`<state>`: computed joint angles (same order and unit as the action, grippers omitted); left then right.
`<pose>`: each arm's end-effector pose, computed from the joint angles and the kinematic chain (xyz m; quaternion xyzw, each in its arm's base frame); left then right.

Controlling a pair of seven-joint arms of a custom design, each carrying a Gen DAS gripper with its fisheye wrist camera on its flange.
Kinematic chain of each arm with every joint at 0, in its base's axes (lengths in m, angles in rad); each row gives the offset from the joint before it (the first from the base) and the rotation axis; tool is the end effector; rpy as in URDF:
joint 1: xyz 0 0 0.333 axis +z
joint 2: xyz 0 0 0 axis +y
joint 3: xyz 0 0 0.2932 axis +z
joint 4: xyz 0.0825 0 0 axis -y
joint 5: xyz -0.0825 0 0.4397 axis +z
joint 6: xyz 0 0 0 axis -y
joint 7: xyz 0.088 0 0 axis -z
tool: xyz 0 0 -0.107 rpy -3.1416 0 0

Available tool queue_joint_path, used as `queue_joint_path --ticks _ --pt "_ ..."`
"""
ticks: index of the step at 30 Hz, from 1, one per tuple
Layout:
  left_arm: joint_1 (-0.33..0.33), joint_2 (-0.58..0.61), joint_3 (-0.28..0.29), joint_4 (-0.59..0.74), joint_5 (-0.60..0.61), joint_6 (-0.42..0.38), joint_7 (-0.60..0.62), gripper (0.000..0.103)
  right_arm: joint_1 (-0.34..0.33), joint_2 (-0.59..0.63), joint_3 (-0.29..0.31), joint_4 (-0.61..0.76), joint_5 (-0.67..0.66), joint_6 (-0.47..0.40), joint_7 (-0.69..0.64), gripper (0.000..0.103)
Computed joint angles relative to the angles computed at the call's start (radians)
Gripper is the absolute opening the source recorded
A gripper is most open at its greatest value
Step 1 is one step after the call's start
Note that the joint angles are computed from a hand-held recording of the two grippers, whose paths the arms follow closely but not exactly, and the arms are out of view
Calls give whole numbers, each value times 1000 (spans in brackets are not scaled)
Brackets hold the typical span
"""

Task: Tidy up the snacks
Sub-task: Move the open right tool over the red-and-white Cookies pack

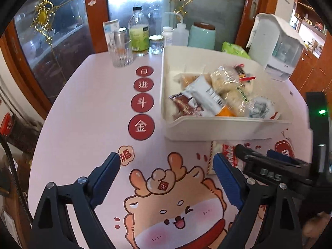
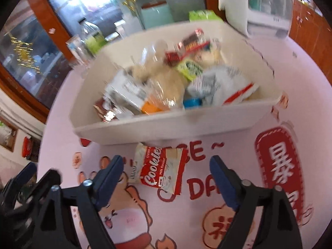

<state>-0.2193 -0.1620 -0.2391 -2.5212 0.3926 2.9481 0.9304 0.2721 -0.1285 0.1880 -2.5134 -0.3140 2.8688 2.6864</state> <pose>0.4664 -0.2565 0.3350 -0.6076 0.7356 -0.2457 0.1716 0.4694 0.2505 0.3140 -0.5475 0.7986 -0.0879 0.2341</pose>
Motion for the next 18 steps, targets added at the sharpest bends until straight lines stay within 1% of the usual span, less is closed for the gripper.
queue_joint_path --ticks 1,3,5,8,10,14,18 --pt "11 10 -5 2 17 0 -17 90 0 24 1 12 3 2 9 91" --pt "23 27 -9 9 42 -1 -46 90 1 84 2 54 -46 -14 74 93" --pt "26 47 -3 16 45 -3 -58 90 25 129 -16 97 -89 -50 103 93" --pt "36 75 4 28 67 -7 -90 90 68 174 -45 140 -109 -79 95 95" --pt "42 96 9 40 87 -11 -114 90 102 192 -65 171 -168 -127 123 95" --pt "42 129 22 61 94 -18 -135 90 145 217 -82 218 -180 -219 96 95" --pt "37 144 29 66 87 -16 -136 90 162 214 -93 216 -181 -225 107 94"
